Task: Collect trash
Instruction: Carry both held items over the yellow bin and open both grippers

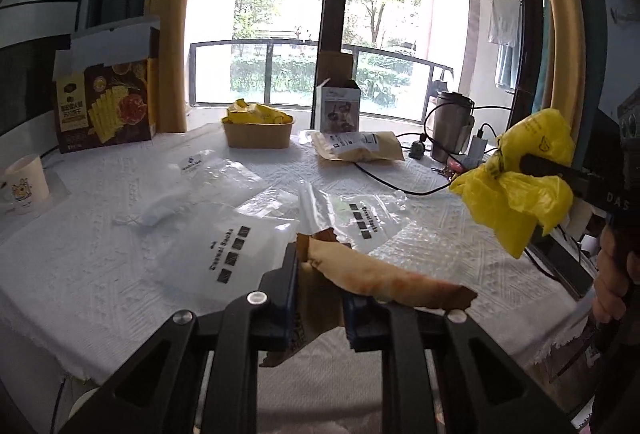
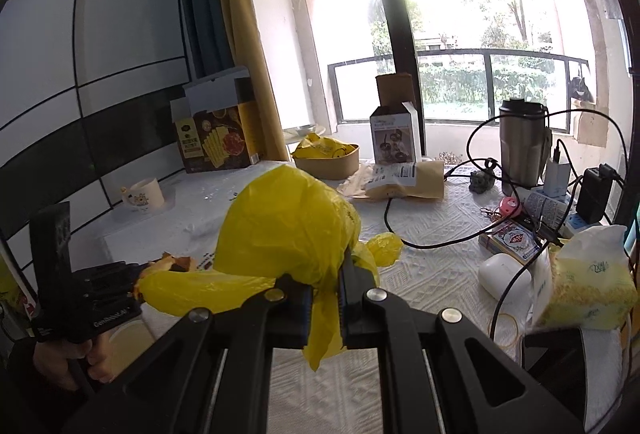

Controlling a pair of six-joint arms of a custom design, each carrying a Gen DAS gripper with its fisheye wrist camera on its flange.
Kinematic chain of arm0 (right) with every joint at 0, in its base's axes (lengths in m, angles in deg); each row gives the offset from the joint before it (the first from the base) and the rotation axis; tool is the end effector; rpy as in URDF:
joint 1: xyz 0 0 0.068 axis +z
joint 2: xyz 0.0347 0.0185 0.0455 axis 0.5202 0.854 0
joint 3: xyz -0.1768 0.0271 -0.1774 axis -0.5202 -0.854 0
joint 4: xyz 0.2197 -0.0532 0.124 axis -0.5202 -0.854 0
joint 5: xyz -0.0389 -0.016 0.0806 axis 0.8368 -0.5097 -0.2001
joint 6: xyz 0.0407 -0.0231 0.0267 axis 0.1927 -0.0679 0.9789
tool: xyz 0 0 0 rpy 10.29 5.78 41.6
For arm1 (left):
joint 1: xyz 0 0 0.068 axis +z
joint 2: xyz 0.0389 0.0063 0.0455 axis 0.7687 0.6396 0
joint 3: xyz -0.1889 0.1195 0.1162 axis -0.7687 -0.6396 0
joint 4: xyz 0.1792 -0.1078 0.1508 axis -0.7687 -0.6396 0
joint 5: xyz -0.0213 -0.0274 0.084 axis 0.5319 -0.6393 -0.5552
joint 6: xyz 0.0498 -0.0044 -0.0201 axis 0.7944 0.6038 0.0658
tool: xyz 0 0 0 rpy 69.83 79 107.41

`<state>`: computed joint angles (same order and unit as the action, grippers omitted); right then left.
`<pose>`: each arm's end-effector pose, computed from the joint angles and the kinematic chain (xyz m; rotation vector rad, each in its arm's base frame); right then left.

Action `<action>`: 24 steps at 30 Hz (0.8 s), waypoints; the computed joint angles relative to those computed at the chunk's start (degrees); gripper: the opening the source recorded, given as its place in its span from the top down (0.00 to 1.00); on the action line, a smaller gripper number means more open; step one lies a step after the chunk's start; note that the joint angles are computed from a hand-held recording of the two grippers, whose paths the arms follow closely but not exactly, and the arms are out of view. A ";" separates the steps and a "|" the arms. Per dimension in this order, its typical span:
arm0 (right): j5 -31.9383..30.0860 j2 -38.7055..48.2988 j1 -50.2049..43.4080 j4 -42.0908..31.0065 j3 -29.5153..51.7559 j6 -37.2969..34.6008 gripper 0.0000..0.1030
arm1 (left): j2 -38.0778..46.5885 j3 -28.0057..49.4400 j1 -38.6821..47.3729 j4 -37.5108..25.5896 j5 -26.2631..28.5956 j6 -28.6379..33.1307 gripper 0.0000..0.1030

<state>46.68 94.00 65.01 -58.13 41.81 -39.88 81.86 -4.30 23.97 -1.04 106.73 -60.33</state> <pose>0.1544 0.0730 0.1440 0.4092 1.9161 -0.0735 0.3176 -0.1711 0.0985 0.8073 1.9679 -0.5999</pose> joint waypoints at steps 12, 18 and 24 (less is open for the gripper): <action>13.82 8.89 16.85 -3.97 5.57 10.10 0.91 | -9.68 -12.98 8.77 4.93 5.43 2.07 0.84; 16.20 16.60 21.30 -2.91 10.18 11.10 0.91 | -14.60 -19.39 13.51 7.15 8.31 4.28 0.84; 17.40 23.61 24.53 -0.90 14.45 11.90 0.91 | -16.91 -23.06 20.02 7.92 13.10 5.87 0.84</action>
